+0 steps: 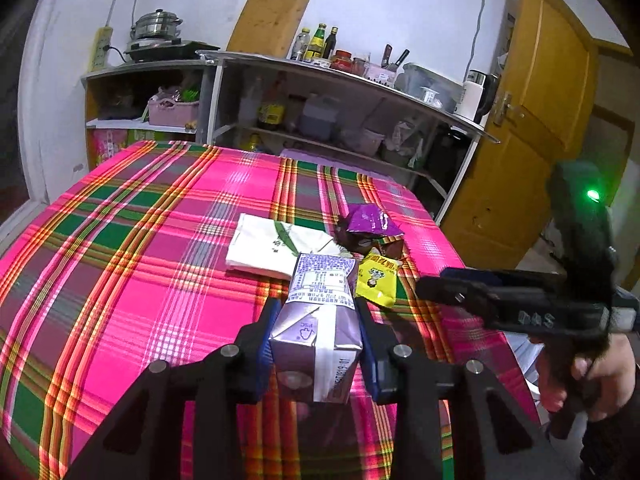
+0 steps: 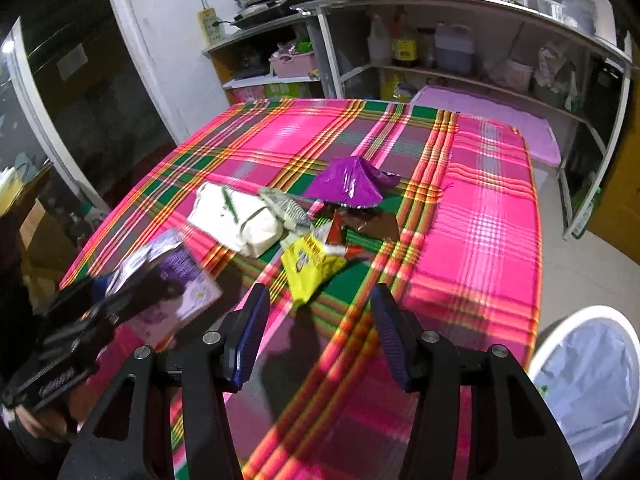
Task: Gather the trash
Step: 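Grasp the yellow snack wrapper with the right gripper while the left gripper holds the carton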
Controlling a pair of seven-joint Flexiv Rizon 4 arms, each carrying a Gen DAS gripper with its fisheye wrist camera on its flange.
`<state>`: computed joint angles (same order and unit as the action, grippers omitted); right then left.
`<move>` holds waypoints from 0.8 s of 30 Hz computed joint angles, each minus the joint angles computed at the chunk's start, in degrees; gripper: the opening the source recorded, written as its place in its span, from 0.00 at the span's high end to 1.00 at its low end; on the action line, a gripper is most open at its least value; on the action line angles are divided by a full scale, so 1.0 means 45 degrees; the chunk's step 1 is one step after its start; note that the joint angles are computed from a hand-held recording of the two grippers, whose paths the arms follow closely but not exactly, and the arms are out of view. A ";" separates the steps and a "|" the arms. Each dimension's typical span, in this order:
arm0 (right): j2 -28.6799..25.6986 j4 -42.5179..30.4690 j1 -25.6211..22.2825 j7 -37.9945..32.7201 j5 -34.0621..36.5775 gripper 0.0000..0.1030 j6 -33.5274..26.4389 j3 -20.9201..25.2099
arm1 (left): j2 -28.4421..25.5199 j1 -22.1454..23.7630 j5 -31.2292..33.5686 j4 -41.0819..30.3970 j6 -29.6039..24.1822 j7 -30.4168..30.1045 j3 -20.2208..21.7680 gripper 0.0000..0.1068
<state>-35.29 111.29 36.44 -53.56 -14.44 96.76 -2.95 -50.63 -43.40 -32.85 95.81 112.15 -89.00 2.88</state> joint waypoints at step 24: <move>-0.0291 -0.0593 -0.1131 -0.0850 0.0079 0.72 0.0020 0.1317 | 0.0158 -0.0064 -0.0098 0.0400 0.0241 -0.0043 -0.0052 0.66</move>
